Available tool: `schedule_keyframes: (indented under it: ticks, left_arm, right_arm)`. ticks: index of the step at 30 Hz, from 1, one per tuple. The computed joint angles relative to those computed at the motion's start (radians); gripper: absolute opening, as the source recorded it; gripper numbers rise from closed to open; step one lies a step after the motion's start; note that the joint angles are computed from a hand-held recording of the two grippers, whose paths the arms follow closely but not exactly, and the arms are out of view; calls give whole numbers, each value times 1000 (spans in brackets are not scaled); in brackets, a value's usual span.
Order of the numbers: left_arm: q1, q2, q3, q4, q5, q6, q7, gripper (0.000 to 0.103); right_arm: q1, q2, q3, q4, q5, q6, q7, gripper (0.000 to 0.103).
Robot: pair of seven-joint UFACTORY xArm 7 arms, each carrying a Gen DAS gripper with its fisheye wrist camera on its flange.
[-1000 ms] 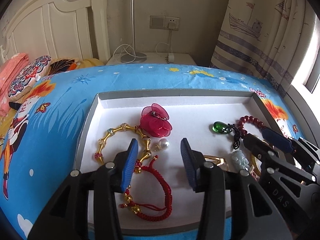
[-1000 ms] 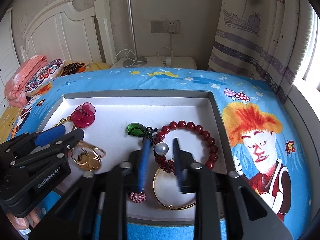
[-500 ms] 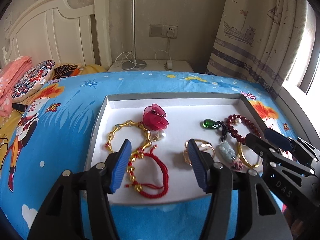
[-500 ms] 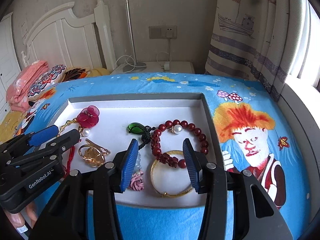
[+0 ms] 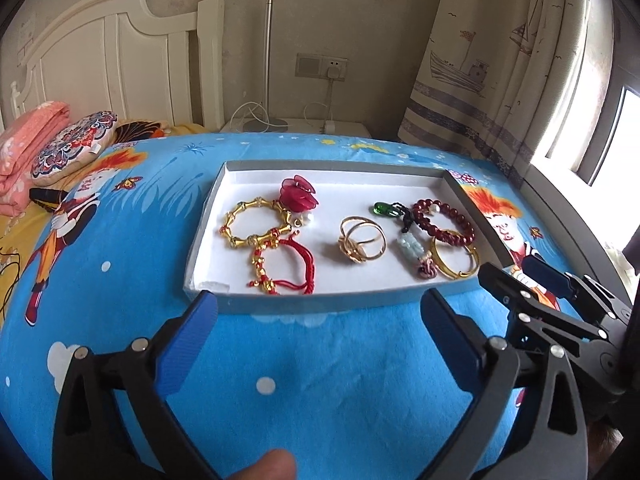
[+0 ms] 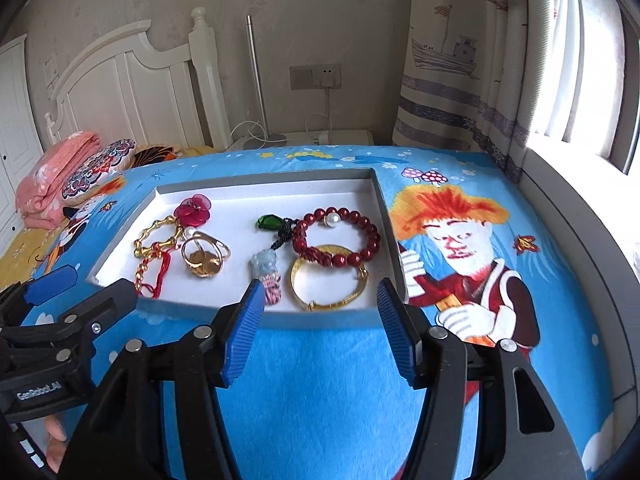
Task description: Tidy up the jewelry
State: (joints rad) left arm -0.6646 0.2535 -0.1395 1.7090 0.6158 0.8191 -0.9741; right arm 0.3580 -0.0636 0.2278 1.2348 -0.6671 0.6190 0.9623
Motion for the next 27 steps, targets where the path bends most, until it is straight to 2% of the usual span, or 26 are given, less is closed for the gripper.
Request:
schedule_keyframes:
  ticks: [5,12,27]
  left_arm:
    - [15,-32,-1,-46,13,-35,-30,98]
    - [0,10,5,21,52,50,-31,98]
    - [0,16,14,24,34,46,-15,98]
  right_arm:
    - [0,-8,3,2,14,7,-10,58]
    - [3,6,5,32,0,24,-13,63]
    - [8,5,-1,28,18,21,-35,70]
